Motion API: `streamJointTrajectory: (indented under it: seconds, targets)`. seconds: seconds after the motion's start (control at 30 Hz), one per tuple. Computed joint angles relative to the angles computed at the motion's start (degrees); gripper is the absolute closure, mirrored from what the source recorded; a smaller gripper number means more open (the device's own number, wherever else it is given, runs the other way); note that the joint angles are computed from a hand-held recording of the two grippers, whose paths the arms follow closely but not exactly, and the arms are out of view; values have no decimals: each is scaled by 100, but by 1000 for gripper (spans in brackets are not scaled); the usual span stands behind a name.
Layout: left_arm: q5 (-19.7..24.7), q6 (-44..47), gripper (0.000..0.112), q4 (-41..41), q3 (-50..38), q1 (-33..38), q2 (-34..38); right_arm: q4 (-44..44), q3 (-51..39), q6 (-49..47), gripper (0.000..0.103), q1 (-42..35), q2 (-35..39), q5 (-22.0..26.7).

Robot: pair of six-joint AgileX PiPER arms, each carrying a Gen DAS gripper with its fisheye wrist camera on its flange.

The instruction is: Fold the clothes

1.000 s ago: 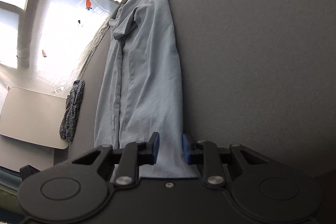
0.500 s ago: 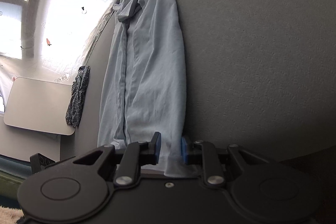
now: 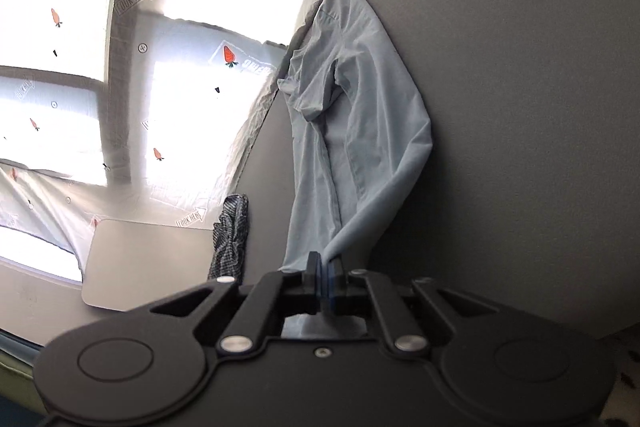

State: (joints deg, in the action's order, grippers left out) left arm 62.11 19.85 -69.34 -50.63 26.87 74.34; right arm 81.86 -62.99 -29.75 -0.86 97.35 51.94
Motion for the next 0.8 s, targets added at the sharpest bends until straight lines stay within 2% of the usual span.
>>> streamJointTrajectory:
  seconds: [0.2,0.3,0.4,0.63,0.8]
  targets:
    - [-602,326,108,-810,-276,-332,326,1415,-308,-18,99,-17,518,-55]
    - [-929,467,108,-1050,-473,-505,589,1690,-638,66,99,24,819,-190]
    - [-1194,531,109,-1253,-727,-656,938,1705,-1225,281,99,165,1234,-425]
    - [-1489,385,109,-1276,-1621,-707,1849,1447,-2623,897,99,288,2239,-709]
    - [-1642,-93,109,-1019,-2793,-761,2921,861,-4105,1944,99,358,3282,-1018]
